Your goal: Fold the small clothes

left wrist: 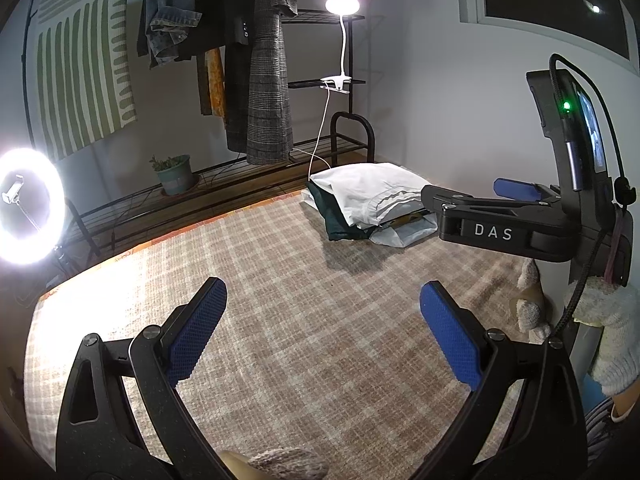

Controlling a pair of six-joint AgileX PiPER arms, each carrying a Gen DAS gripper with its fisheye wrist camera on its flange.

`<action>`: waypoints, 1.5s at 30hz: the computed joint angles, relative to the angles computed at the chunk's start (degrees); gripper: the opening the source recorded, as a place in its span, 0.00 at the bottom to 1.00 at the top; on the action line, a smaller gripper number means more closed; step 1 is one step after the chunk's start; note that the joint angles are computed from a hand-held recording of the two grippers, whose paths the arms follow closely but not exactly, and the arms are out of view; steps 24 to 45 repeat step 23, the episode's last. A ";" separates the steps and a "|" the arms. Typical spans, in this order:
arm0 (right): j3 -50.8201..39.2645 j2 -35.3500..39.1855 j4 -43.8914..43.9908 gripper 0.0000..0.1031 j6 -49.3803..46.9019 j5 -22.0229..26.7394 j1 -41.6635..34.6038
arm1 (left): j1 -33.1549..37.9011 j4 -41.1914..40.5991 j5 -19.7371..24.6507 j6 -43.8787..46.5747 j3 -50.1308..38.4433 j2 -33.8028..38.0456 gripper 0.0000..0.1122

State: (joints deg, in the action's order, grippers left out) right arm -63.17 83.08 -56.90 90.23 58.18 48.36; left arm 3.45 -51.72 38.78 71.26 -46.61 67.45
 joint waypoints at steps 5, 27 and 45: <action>-0.19 0.15 0.15 0.99 -0.11 0.05 -0.03 | -0.42 0.02 -0.37 0.00 0.17 -0.25 0.88; 0.30 0.02 0.34 0.99 1.87 0.79 1.09 | 1.26 -1.98 0.20 4.31 1.41 -1.39 0.88; 0.30 0.02 0.34 0.99 1.87 0.79 1.09 | 1.26 -1.98 0.20 4.31 1.41 -1.39 0.88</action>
